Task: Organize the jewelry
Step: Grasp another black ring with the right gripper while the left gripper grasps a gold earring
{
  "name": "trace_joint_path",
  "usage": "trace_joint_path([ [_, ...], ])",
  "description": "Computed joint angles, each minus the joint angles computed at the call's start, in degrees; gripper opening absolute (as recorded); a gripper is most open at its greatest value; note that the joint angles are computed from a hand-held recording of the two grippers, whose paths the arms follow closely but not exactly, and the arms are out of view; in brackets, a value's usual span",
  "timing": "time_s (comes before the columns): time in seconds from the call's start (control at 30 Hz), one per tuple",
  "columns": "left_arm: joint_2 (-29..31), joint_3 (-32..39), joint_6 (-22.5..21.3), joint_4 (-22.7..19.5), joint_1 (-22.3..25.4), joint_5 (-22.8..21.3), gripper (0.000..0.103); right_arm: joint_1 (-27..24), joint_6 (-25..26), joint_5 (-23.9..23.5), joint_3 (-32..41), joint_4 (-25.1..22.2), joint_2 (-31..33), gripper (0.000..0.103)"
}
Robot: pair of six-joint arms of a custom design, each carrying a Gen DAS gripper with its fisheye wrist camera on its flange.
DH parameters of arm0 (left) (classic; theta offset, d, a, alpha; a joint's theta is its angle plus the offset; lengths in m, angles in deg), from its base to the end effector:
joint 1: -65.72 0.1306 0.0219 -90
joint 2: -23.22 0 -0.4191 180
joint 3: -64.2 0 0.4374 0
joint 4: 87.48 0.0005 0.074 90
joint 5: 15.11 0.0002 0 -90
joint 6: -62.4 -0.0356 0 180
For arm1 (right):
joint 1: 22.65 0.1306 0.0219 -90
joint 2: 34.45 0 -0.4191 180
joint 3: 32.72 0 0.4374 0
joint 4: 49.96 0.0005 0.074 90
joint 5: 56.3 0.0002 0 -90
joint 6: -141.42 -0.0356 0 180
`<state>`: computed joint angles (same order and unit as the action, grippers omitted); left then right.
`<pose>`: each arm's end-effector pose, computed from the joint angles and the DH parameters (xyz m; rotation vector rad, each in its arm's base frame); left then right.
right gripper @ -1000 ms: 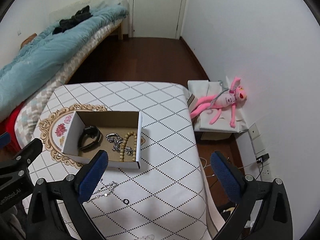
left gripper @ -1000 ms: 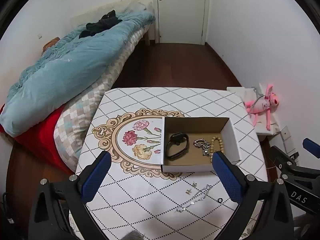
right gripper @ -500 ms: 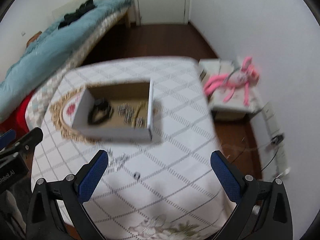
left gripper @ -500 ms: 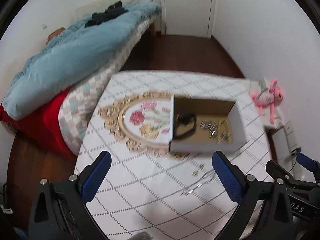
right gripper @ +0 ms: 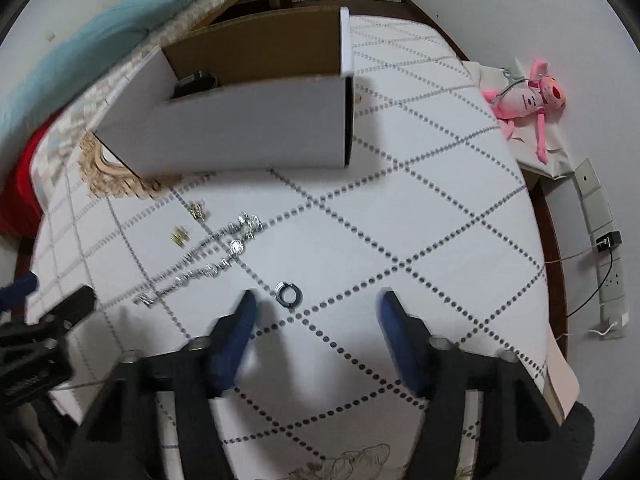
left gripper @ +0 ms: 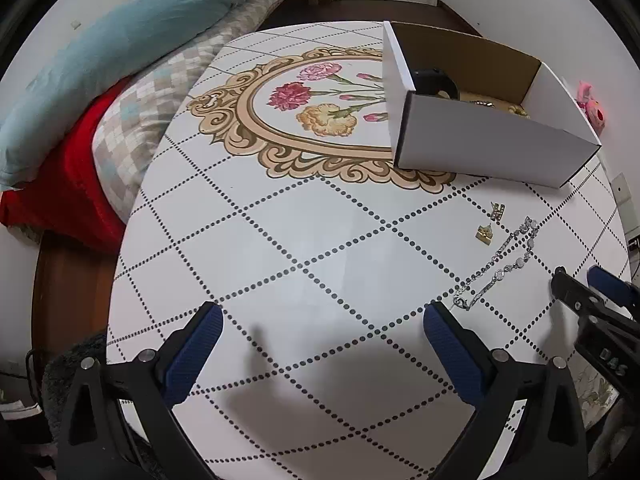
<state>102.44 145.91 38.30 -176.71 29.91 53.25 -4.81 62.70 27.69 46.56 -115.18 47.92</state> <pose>0.3207 -0.2158 0.4544 -0.7416 2.7002 0.2760 0.4210 0.1389 0.4207 -0.7219 2.6687 0.1752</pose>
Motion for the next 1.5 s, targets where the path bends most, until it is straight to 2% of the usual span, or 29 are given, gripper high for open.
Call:
trace_joint_path([
  [0.07, 0.1, 0.0, -0.7, 0.8, -0.1, -0.1, 0.102, 0.6, 0.5, 1.4, -1.1, 1.8, -0.8, 0.045],
  [0.1, 0.2, 0.1, -0.9, 0.9, -0.1, -0.2, 0.102, 0.7, 0.5, 1.5, -1.6, 2.7, -1.2, 0.034],
  [0.13, 0.3, 0.2, -1.3, 1.3, -0.1, -0.1, 0.102, 0.8, 0.6, 1.4, -2.0, 3.4, -1.5, 0.019],
  [0.17, 0.4, 0.2, -1.8, 1.8, -0.1, 0.0, 0.102, 1.0, 0.8, 1.7, -2.2, 3.7, -1.7, 0.013],
  [0.27, 1.0, 0.7, -2.8, 2.8, -0.1, 0.1, 0.102, 1.0, 0.6, 1.2, -2.3, 3.4, -1.9, 0.013],
  [0.43, 2.3, 2.1, -5.8, 7.2, 0.4, 0.1, 0.099, -1.3, -1.6, -1.4, -0.3, 1.4, -1.0, 0.013],
  [0.47, 3.1, 2.7, -6.9, 8.2, 0.6, 0.1, 0.091, -1.7, -1.9, -1.6, 0.3, 1.2, -0.7, 0.013],
  [0.53, 4.2, 3.5, -9.0, 10.0, 1.2, 1.2, 0.082, -2.7, -2.5, -2.3, 1.3, 0.7, 0.0, 0.013],
  [0.6, 5.4, 4.2, -10.9, 11.4, 1.5, 1.8, 0.081, -3.3, -2.7, -2.5, 2.0, 0.6, 0.5, 0.013],
  [0.7, 7.4, 5.4, -13.7, 12.2, 1.5, 2.7, 0.072, -4.1, -3.3, -2.8, 2.9, 0.5, 1.3, 0.013],
  [0.77, 8.2, 5.6, -15.0, 13.0, 1.7, 3.9, 0.058, -4.6, -3.6, -3.1, 3.4, 0.3, 1.7, 0.013],
  [0.8, 8.3, 5.5, -15.8, 13.8, 1.9, 4.5, 0.058, -4.9, -3.6, -3.3, 3.7, 0.2, 2.0, 0.013],
  [0.83, 8.4, 5.6, -16.2, 14.1, 2.0, 4.6, 0.055, -5.1, -3.6, -3.4, 3.7, 0.2, 2.1, 0.013],
  [0.97, 8.7, 6.3, -17.4, 14.9, 1.7, 5.5, 0.032, -5.6, -4.2, -3.8, 4.1, -0.1, 2.6, 0.013],
  [1.1, 8.5, 6.0, -17.5, 16.0, 1.3, 6.2, 0.019, -6.0, -4.3, -3.9, 4.2, -0.1, 2.9, 0.013],
  [1.17, 8.3, 5.9, -17.2, 16.3, 1.3, 6.6, 0.009, -6.2, -4.4, -3.9, 4.2, -0.1, 3.0, 0.013],
  [1.5, 4.8, 3.3, -14.6, 17.8, 2.2, 8.5, 0.008, -6.5, -5.0, -5.0, 5.2, -0.4, 2.2, 0.013],
])
